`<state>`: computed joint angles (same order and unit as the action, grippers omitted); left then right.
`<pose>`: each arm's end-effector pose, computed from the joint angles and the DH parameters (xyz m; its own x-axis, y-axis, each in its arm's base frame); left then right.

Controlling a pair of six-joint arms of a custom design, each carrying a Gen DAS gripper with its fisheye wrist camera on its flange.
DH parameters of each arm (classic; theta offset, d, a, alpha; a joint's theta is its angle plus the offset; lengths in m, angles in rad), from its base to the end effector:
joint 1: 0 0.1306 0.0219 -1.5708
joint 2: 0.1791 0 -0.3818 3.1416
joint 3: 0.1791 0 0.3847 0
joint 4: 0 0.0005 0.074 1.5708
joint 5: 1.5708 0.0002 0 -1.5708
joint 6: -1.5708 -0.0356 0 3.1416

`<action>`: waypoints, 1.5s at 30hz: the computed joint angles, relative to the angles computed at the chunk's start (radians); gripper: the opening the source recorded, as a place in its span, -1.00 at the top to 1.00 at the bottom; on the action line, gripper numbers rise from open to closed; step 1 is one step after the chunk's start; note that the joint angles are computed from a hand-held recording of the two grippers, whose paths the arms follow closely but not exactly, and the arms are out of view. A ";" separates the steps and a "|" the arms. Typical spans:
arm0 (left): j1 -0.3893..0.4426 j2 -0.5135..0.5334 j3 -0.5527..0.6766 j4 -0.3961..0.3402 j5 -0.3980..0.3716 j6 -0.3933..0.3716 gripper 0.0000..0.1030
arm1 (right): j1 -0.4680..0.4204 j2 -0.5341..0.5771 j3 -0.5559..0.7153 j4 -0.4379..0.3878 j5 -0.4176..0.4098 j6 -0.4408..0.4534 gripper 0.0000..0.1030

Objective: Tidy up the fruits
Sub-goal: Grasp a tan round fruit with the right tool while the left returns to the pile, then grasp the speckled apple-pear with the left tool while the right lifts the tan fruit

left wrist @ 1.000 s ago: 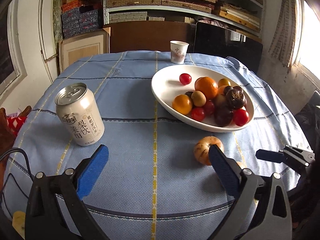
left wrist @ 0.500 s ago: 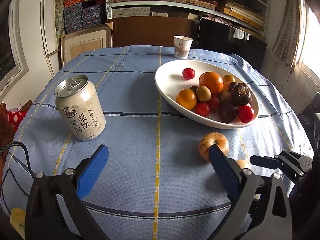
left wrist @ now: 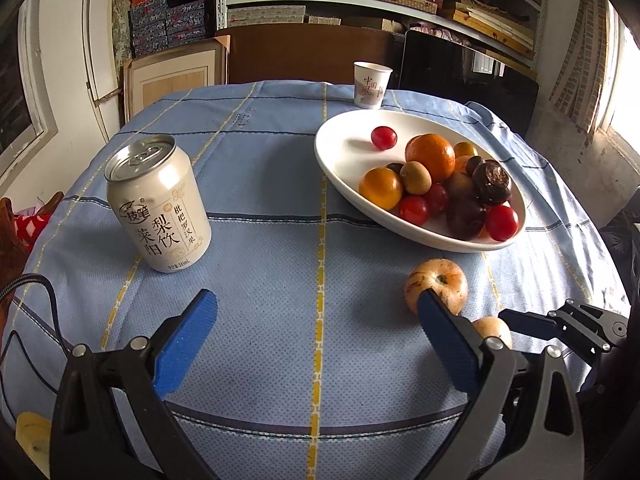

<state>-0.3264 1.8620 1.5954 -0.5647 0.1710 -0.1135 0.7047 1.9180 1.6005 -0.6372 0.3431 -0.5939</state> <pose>0.6035 -0.2112 0.2889 -0.6472 0.3369 -0.6838 0.5011 0.8640 -0.0486 0.4965 0.4058 0.2528 -0.7738 0.0338 -0.6325 -0.0349 0.9948 0.0958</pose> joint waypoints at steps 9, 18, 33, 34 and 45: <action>0.000 0.000 0.000 -0.004 0.008 0.001 -0.91 | 0.001 0.003 0.003 0.014 -0.003 0.020 0.13; -0.018 0.000 -0.011 -0.015 0.035 -0.057 -0.91 | -0.027 -0.167 -0.201 0.214 0.062 -0.120 0.14; -0.103 0.048 0.038 -0.018 0.099 -0.197 -0.91 | -0.043 -0.229 -0.274 0.257 0.107 -0.202 0.14; -0.104 0.061 0.056 -0.038 0.099 -0.189 -0.91 | -0.043 -0.231 -0.276 0.257 0.111 -0.205 0.14; -0.104 0.152 0.179 -0.151 0.081 -0.143 -0.57 | -0.045 -0.228 -0.273 0.257 0.097 -0.206 0.14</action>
